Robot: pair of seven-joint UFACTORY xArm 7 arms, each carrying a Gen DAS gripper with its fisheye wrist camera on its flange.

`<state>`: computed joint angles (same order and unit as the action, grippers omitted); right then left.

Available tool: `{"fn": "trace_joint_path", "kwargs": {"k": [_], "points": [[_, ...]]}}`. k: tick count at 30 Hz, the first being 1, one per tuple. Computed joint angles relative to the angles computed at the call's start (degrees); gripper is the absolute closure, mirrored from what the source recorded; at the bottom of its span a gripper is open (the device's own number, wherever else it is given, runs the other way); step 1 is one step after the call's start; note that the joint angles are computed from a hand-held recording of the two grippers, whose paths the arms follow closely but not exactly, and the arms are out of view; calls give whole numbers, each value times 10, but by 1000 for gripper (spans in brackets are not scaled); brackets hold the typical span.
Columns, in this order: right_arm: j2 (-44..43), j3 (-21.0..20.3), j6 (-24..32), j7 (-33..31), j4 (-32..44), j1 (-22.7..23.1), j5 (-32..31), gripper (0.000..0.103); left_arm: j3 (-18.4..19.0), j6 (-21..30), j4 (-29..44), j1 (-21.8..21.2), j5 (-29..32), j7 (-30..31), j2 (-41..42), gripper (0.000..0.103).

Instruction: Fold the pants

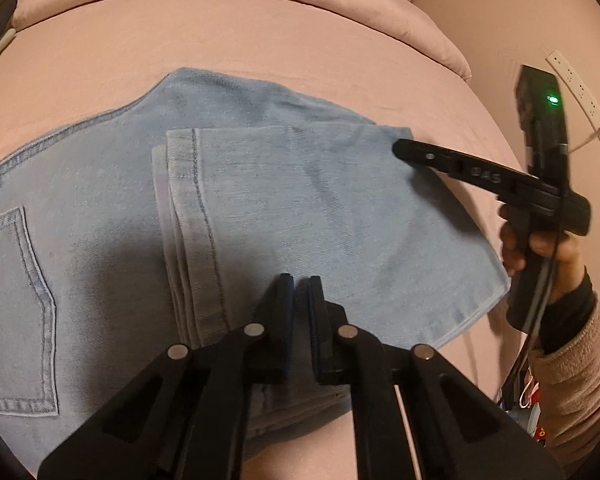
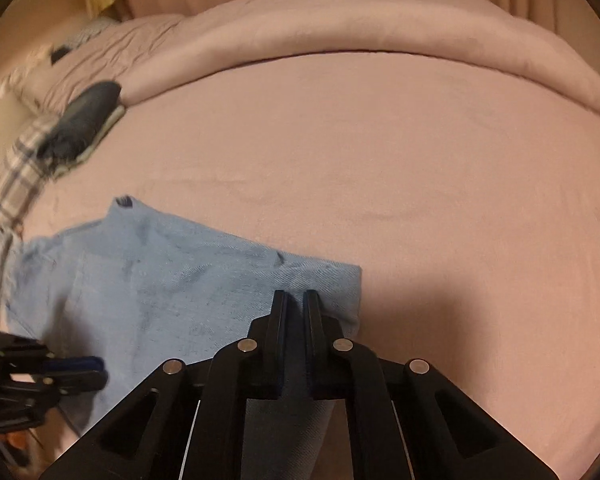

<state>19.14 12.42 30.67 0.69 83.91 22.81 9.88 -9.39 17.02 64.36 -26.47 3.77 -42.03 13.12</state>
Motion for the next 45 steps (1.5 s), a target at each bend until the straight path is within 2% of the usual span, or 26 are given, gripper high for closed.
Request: {"fn": "trace_joint_path", "kwargs": {"k": [2,5,9,12,14,15,16,17,18,22,24,26,27,29,32,33,36,37,39,41,45], "points": [[-37,4,-30,2,-46,-5,17,99,-1,2,-3,3,-1,7,-3,95],[-110,35,-74,-87,-131,-37,117,99,-3,8,3,2,-5,7,-5,95],[-189,24,-81,-137,-211,-18,177,99,-11,1,2,12,-31,22,-4,95],[-232,11,-74,-152,-263,7,194,99,-14,-6,-6,15,-43,32,-8,95],[-234,8,-68,-108,-279,16,142,99,-15,-6,-7,16,-49,37,-10,95],[-231,32,-71,-69,-293,-5,104,99,-16,-3,-7,16,-52,38,-11,95],[-224,32,-86,-51,-299,-1,89,99,-16,-3,-7,16,-54,39,-11,95],[-227,9,-126,-44,-319,27,99,99,-17,-5,-8,18,-60,43,-12,95],[-227,6,-142,-61,-327,32,130,99,-20,-5,-9,21,-68,48,-13,95],[-248,-8,-99,-50,-315,35,152,99,-30,-12,-20,31,-104,73,-23,97],[-266,-10,-101,-62,-327,43,162,99,-28,-19,-35,28,-108,70,-36,97],[-270,-5,-102,-39,-338,43,136,99,-28,-23,-49,28,-113,72,-48,97],[-270,-7,-104,-42,-345,48,144,99,-29,-26,-57,29,-117,76,-54,97],[-273,-15,-108,-55,-352,59,176,99,-23,-25,-75,24,-101,63,-71,97],[-281,-13,-79,-30,-340,55,157,99,-22,-35,-120,23,-92,54,-114,95],[-284,-15,-76,-39,-338,59,162,99,-22,-42,-136,23,-84,45,-128,92],[-280,-12,-79,-72,-324,77,180,98,-25,-48,-193,37,-17,-41,-186,59],[-274,-9,-82,-80,-317,82,182,98,-25,-61,-216,40,-23,-52,-206,58],[-250,0,-93,-94,-296,93,191,98,-10,-87,-265,25,-81,-37,-246,58],[-227,9,-99,-100,-275,98,193,98,-3,-101,-303,17,-115,-39,-284,58],[-166,36,-98,-139,-207,106,217,98,-23,-102,-375,36,-126,-87,-372,57]]}}
